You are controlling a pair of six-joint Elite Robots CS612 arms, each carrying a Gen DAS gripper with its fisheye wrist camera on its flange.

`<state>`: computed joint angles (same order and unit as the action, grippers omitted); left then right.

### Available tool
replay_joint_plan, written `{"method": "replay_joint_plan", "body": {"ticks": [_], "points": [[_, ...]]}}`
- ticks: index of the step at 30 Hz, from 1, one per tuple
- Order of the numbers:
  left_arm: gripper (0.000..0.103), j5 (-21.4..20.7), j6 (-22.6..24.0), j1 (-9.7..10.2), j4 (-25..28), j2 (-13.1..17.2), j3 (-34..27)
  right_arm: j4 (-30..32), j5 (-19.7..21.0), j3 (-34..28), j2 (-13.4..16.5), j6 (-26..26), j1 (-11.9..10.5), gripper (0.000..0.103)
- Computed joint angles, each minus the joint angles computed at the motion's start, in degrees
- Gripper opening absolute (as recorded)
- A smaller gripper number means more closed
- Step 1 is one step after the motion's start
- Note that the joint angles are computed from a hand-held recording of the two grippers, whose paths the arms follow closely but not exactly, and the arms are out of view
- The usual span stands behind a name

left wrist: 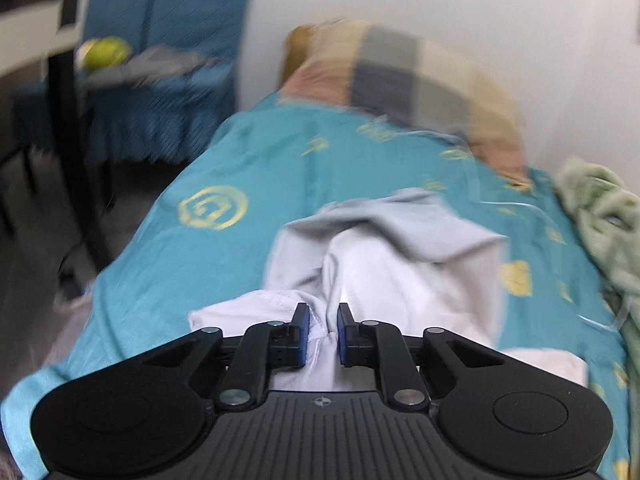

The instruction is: Fold clothes

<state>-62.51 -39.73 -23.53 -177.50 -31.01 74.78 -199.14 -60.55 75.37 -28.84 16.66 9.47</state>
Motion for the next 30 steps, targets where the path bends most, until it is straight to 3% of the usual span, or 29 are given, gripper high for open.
{"method": "replay_joint_plan", "body": {"ticks": [4,11,16,21,26,28,30], "points": [[0.013,1.7,11.1,-3.40,-10.9,-2.6,5.1,-1.4,-0.8,0.2,-0.2,1.3,-0.3,0.103],[0.013,-1.1,17.4,-10.46,-19.8,-9.3,16.2,-7.0,-1.8,3.2,-1.9,0.9,-1.0,0.103],[0.013,-5.6,9.2,-14.20,-18.2,-12.2,22.6,-7.8,0.3,5.0,-3.3,1.5,-1.8,0.103],[0.014,-9.9,-0.4,-14.92,-14.0,-12.9,25.1,-2.6,5.7,4.9,-4.1,-2.7,-2.0,0.103],[0.015,-10.3,-0.8,-14.46,-14.4,-12.7,25.7,8.5,8.6,0.3,-2.7,-11.1,-1.0,0.096],[0.015,-11.0,-1.2,-14.11,-14.5,-12.5,25.7,13.5,9.7,-1.7,-1.8,-13.3,-0.7,0.084],[0.017,-11.9,-1.7,-13.63,-13.2,-12.0,24.5,17.5,9.9,-2.8,-1.3,-16.8,-0.3,0.080]]}}
